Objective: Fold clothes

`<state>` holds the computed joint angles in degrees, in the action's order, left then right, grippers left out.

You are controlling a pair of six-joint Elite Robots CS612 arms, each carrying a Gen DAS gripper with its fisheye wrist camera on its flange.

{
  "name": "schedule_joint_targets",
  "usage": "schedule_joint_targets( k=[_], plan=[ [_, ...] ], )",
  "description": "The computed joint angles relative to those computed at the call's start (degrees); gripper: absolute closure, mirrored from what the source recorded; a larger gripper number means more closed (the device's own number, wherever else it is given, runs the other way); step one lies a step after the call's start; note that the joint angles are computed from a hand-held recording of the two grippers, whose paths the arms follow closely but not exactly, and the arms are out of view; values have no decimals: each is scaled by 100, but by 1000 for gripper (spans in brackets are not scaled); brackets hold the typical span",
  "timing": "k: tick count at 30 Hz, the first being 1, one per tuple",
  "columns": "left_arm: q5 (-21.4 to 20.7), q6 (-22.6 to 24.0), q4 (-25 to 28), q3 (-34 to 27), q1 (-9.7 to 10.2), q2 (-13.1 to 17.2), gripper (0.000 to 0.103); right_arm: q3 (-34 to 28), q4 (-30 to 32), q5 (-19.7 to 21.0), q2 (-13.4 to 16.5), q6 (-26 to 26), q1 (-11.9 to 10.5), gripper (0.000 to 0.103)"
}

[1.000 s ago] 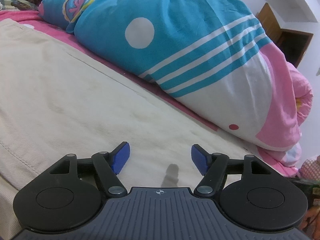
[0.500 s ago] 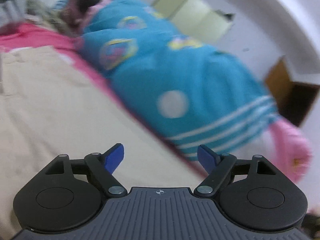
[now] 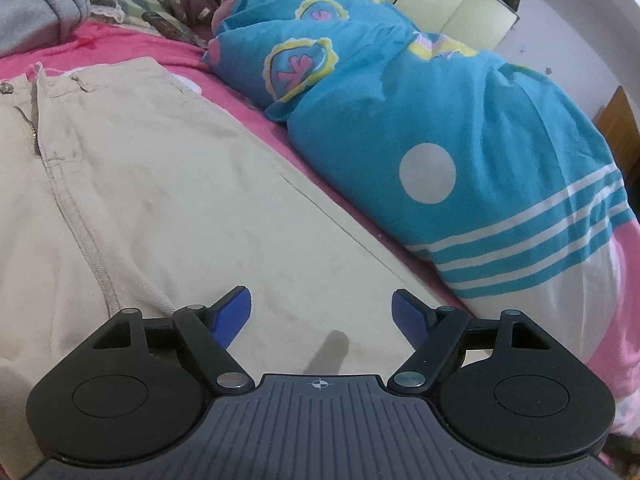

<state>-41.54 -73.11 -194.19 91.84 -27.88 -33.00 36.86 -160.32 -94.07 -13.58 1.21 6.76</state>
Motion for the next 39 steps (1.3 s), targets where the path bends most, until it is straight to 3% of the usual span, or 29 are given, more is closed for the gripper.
schedule_joint_targets(
  k=[1, 4, 6, 9, 11, 14, 17, 18, 21, 24, 28, 30, 32, 33, 36, 38, 39],
  plan=[
    [5, -28, 1, 5, 2, -3, 25, 216, -40, -179, -124, 246, -73, 70],
    [82, -234, 103, 36, -5, -30, 25, 687, -35, -1136, -425, 515, -53, 69],
    [140, -409, 173, 64, -8, -50, 25, 999, -374, -1212, -604, 391, 42, 69],
    [258, -719, 286, 114, -15, -79, 26, 1059, -781, -230, -696, -215, 323, 69],
    [315, -888, 339, 141, -14, -89, 26, 1033, -794, 820, -716, -859, 523, 69],
    [368, -956, 343, 142, -11, -71, 27, 745, -210, 2284, -604, -1946, 843, 68],
    [409, -909, 329, 127, -12, -42, 27, 293, 580, 3047, -346, -3039, 1161, 68],
    [423, -893, 296, 126, -13, -32, 27, 221, 881, 3153, -312, -3194, 1241, 68],
    [431, -852, 206, 125, -10, -10, 27, 329, 1260, 2967, -350, -3429, 1298, 68],
    [440, -848, 137, 134, -13, -2, 26, 755, 860, 2726, -516, -3125, 1018, 67],
    [491, -837, 56, 125, -17, 19, 26, 2015, -84, 1416, -1133, -1452, 447, 67],
    [604, -837, 117, 80, -29, 46, 25, 2845, -334, 404, -1610, -436, 181, 64],
    [728, -837, 327, 23, -48, 56, 25, 3757, -659, -99, -2126, 401, -74, 64],
    [777, -829, 428, 4, -59, 51, 25, 4252, -971, -101, -2395, 673, -206, 64],
    [828, -837, 659, 10, -85, -20, 25, 5595, -2333, 51, -3077, 858, -465, 64],
    [711, -980, 870, 130, -129, -217, 25, 6196, -3268, 174, -3342, 738, -501, 63],
    [746, -828, 774, 185, -187, -292, 24, 6435, -3750, 321, -3418, 620, -548, 60]
  ],
)
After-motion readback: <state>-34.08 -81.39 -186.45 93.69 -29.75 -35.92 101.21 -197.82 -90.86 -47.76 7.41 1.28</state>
